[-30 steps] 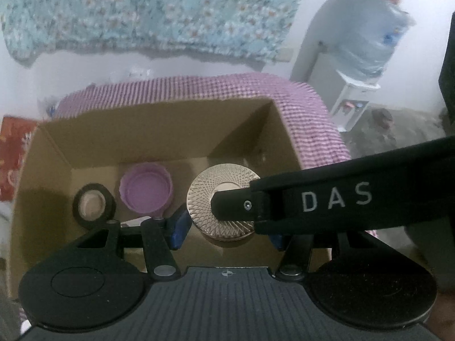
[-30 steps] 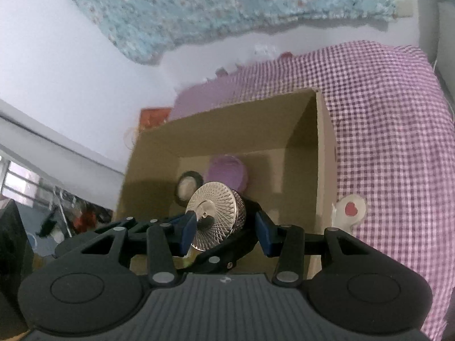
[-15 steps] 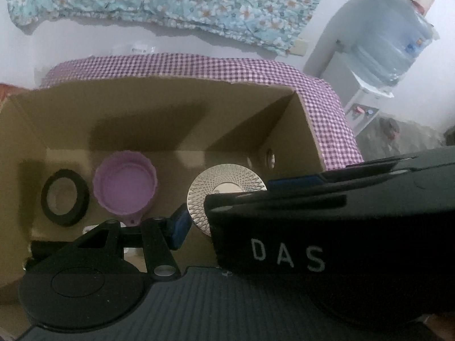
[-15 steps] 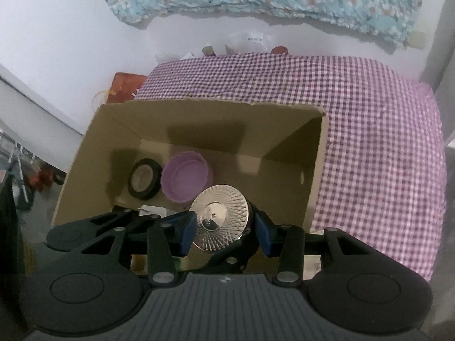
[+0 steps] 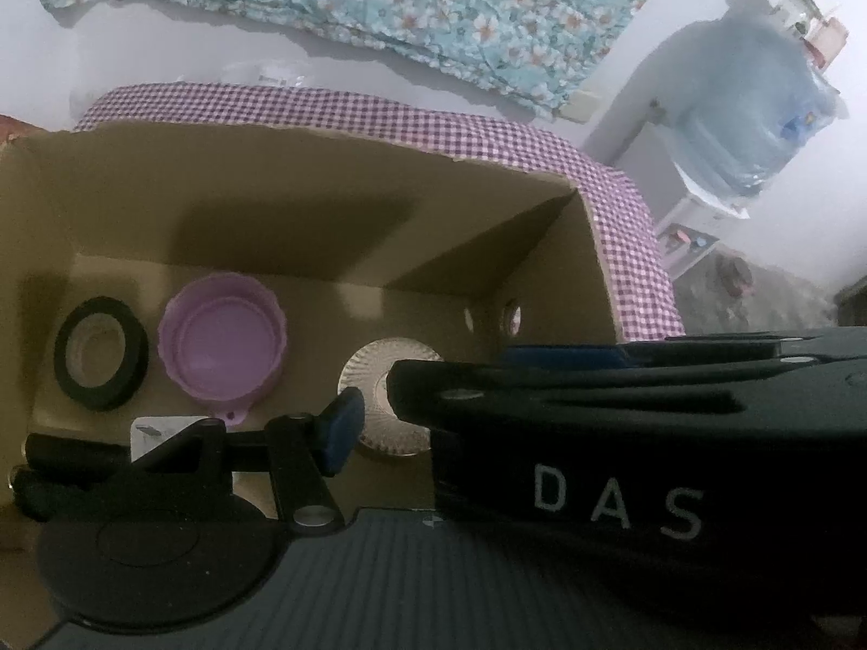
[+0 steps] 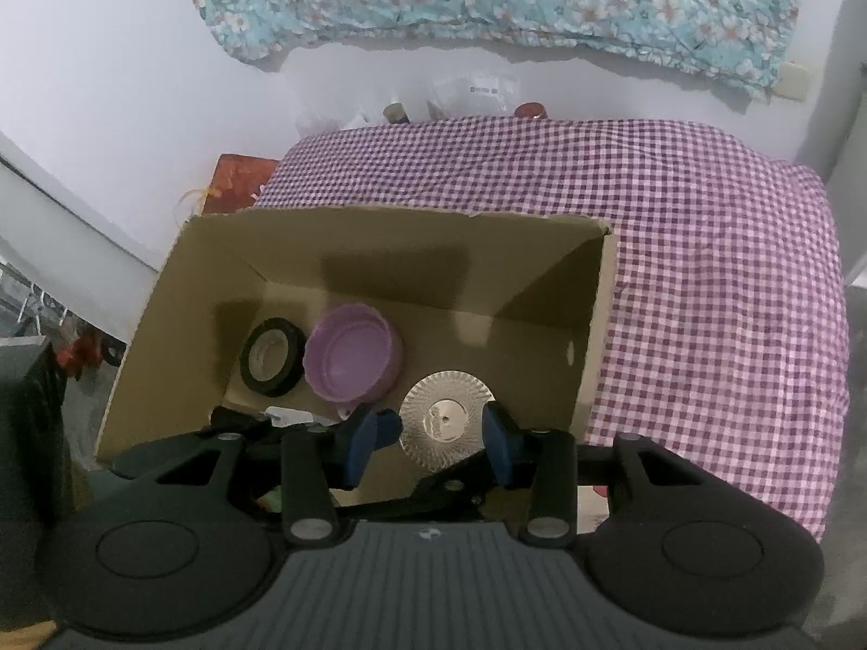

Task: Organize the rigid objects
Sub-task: 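Open the right tool to release the tin and lift out, then move the right tool to the white jar and close on its lid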

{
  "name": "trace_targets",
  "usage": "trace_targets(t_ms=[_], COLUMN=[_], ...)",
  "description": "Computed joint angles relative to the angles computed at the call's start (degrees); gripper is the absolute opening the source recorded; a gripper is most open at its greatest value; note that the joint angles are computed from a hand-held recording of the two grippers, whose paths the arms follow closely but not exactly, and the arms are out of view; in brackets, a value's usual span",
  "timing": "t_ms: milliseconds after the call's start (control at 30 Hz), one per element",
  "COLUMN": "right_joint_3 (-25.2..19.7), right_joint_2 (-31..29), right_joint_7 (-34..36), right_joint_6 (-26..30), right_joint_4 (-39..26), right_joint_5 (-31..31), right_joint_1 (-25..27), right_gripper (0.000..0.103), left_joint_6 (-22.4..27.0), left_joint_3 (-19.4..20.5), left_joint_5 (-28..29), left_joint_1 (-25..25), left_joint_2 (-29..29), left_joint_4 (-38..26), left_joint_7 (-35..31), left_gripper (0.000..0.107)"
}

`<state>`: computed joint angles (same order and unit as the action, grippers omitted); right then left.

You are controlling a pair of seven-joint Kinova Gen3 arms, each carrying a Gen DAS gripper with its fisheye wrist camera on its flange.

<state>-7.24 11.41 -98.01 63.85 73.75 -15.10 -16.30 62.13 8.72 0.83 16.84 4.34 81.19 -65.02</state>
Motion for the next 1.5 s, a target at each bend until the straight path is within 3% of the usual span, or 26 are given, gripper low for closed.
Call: trace_targets(t_ms=[267,533,767,900,1067,1200,1500], right_joint_3=[0.2,2.4,0.0,-1.9,-3.7,-5.7,-9.0], right_joint_2=[-3.7,-17.5,-29.1,-32.6,-33.7,-32.1,-23.1], right_joint_7=[1.8,5.3,-4.7,-11.2,-18.2,-23.3,-27.8], right_joint_6=[-4.1,-14.0,-21.0,-24.4,-28.9,-29.5,-28.3], right_joint_4=[4.8,19.1,29.4,34.0,37.6,37.0,29.0], right_joint_5=[-6.1,-16.7,-15.2,-15.2,-14.8,-12.0,-4.8], right_joint_1=[2.8,3.9,0.1,-2.3,-5.2,-7.0,-11.9], right_gripper=[0.047,0.047,0.049,0.055,0.062,0.062,0.065], left_joint_6=[-0.5,1.2,4.7,6.3,7.0,6.5,4.0], left_joint_3=[-0.2,-0.8,-2.7,-4.5,-6.0,-7.1,-8.9], left_joint_5=[1.3,4.2,4.3,3.9,2.8,2.1,1.3], left_joint_1=[-0.8,-2.9,-6.1,-9.2,-12.5,-14.2,-17.2], left_joint_2=[-2.9,-12.5,-22.7,-27.9,-32.2,-32.9,-32.8], left_joint_4=[1.1,4.8,9.6,12.4,16.2,18.1,21.9], left_joint_7=[-1.9,-9.8,-14.6,-15.3,-16.2,-17.7,-19.8], left_gripper=[0.062,0.070,0.071,0.072,0.072,0.072,0.073])
